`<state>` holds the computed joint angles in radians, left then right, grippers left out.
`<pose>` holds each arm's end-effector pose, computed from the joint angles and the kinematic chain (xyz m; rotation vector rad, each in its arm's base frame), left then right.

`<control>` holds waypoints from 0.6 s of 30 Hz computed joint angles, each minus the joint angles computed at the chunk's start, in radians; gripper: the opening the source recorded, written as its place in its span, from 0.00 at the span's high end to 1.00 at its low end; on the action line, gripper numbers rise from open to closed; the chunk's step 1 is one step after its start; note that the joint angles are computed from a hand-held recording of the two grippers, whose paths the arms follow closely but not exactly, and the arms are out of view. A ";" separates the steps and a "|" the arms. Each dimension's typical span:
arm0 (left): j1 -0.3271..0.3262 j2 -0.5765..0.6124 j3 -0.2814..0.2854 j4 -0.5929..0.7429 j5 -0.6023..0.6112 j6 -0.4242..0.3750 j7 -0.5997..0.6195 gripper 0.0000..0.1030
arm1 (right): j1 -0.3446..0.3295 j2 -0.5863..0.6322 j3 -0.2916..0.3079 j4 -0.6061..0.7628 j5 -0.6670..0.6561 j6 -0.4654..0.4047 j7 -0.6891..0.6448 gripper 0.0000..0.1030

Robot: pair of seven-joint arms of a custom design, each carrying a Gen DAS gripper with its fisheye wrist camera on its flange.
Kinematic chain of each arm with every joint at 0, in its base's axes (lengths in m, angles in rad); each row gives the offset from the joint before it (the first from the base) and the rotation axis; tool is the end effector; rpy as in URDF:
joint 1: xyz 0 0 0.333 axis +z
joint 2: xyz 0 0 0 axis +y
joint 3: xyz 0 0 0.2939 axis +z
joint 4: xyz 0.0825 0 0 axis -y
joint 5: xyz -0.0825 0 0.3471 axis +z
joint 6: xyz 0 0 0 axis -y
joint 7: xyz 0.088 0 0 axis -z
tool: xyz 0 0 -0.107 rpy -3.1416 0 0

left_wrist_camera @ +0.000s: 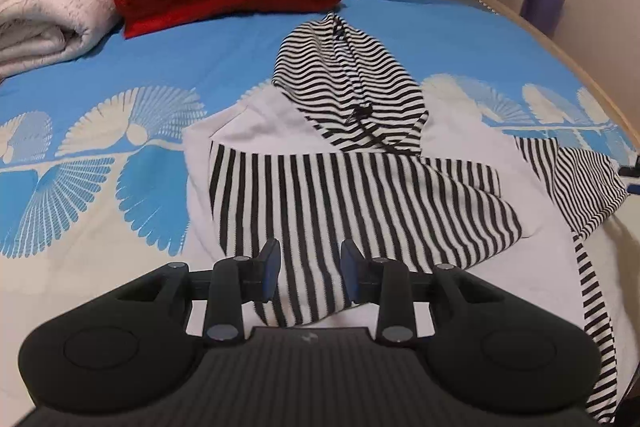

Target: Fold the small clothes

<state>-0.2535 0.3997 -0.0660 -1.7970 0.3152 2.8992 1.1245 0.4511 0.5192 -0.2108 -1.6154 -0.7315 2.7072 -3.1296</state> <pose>0.6173 -0.2181 0.4089 -1.7161 1.9693 -0.7926 0.6498 0.2079 0.3855 -1.0429 2.2349 -0.6544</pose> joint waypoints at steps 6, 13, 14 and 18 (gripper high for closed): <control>-0.003 0.025 -0.002 0.038 -0.010 -0.010 -0.016 0.64 | -0.046 -0.034 -0.075 -0.134 -0.081 0.067 0.207 0.56; -0.019 0.052 0.007 0.072 -0.014 -0.030 -0.024 0.64 | -0.012 0.048 -0.219 -0.174 -0.094 0.280 0.451 0.56; -0.022 0.052 0.013 0.071 -0.008 -0.024 -0.031 0.64 | -0.006 0.060 -0.231 -0.164 -0.089 0.286 0.451 0.56; -0.027 0.051 0.026 0.067 0.004 -0.017 -0.057 0.64 | 0.027 0.105 -0.281 -0.122 -0.062 0.274 0.451 0.67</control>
<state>-0.2801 0.4505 -0.0395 -1.7304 0.3188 2.8822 1.0676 0.4784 0.6238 -0.4917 -1.7369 -0.7936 2.9810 -2.6785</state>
